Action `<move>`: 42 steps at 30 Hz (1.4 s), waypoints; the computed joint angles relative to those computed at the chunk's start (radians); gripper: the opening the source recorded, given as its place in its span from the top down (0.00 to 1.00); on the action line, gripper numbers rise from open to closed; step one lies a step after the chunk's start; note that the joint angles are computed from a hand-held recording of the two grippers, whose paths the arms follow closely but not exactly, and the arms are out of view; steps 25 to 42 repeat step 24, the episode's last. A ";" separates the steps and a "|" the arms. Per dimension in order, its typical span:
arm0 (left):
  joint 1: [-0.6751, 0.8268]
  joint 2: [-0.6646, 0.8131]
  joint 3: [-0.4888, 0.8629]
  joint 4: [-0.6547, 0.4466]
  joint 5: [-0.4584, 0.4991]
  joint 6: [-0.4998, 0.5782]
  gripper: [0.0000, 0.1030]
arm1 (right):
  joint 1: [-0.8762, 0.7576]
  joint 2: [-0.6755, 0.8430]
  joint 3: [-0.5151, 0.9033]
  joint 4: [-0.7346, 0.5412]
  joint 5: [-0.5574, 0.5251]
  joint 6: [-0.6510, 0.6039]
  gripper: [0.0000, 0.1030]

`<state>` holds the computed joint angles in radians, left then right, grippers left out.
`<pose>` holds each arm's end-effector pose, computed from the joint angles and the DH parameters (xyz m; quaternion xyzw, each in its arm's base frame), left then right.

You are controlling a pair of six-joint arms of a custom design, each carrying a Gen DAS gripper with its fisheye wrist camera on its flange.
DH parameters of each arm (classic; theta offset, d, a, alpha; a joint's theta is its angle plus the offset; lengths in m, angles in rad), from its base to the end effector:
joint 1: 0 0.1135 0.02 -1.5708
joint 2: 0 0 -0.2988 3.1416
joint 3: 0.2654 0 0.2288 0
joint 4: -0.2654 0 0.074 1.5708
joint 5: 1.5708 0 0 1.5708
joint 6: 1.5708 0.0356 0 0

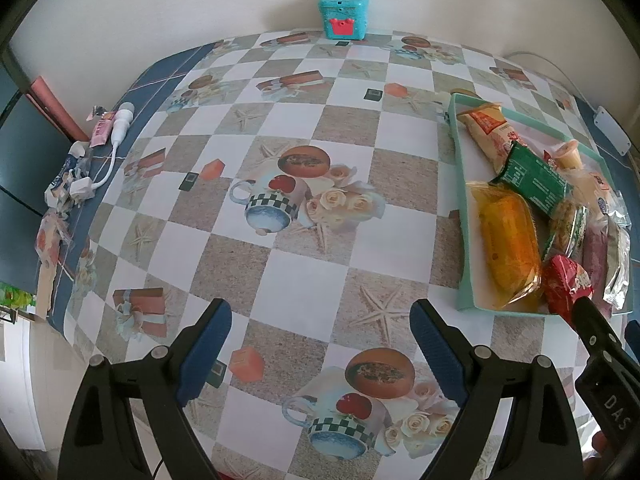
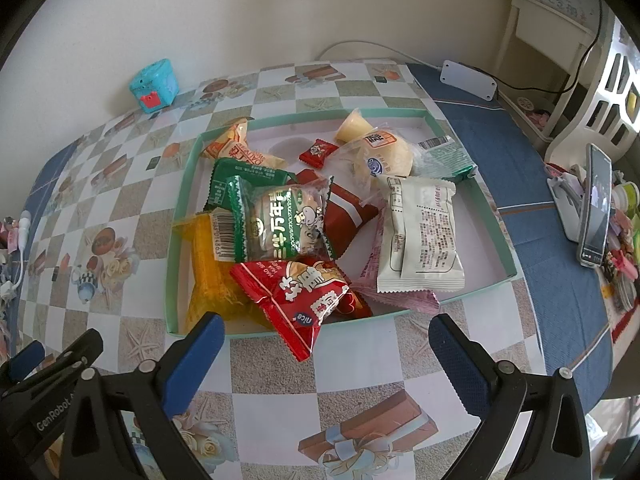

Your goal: Organize snacks

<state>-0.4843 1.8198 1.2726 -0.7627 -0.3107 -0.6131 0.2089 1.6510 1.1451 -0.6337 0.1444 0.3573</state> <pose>0.3071 -0.1492 0.2352 -0.0831 0.9762 0.0639 0.1897 0.3061 0.0597 0.2576 0.0876 0.9705 -0.0081 0.2246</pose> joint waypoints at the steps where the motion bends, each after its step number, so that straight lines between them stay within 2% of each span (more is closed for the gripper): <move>1: 0.001 0.000 0.001 0.000 0.002 0.001 0.12 | 0.000 0.000 0.000 -0.001 0.000 0.000 0.00; 42: -0.001 -0.019 -0.005 0.009 -0.001 0.009 0.12 | 0.001 0.012 0.009 -0.005 -0.001 -0.009 0.00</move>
